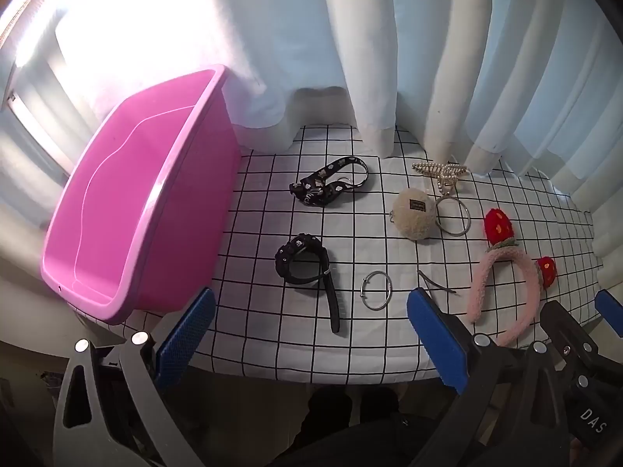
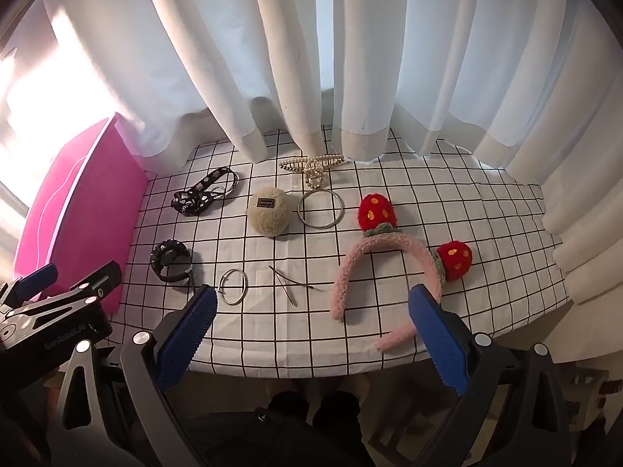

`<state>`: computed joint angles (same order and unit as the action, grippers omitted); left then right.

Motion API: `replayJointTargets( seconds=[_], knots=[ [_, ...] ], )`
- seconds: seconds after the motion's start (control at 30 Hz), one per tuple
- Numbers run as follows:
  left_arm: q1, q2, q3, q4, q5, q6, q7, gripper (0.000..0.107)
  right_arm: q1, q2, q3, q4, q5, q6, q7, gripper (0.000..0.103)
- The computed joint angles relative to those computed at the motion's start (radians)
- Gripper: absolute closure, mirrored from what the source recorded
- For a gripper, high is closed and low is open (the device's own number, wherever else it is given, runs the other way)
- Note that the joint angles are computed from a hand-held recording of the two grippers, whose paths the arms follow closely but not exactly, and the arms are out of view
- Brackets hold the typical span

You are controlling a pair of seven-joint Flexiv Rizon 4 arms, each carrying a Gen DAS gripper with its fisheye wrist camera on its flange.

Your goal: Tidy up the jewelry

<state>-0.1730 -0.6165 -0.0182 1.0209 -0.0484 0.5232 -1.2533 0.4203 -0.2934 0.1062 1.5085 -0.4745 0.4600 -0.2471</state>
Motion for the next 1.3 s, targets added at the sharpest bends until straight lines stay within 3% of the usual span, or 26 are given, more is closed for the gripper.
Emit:
replayJointTargets(
  seconds=[1.3],
  knots=[
    [-0.004,0.019,0.001,0.034,0.007,0.033,0.004,0.010,0.006,0.010,0.000,0.010,-0.036,0.002,0.017,0.009]
  ],
)
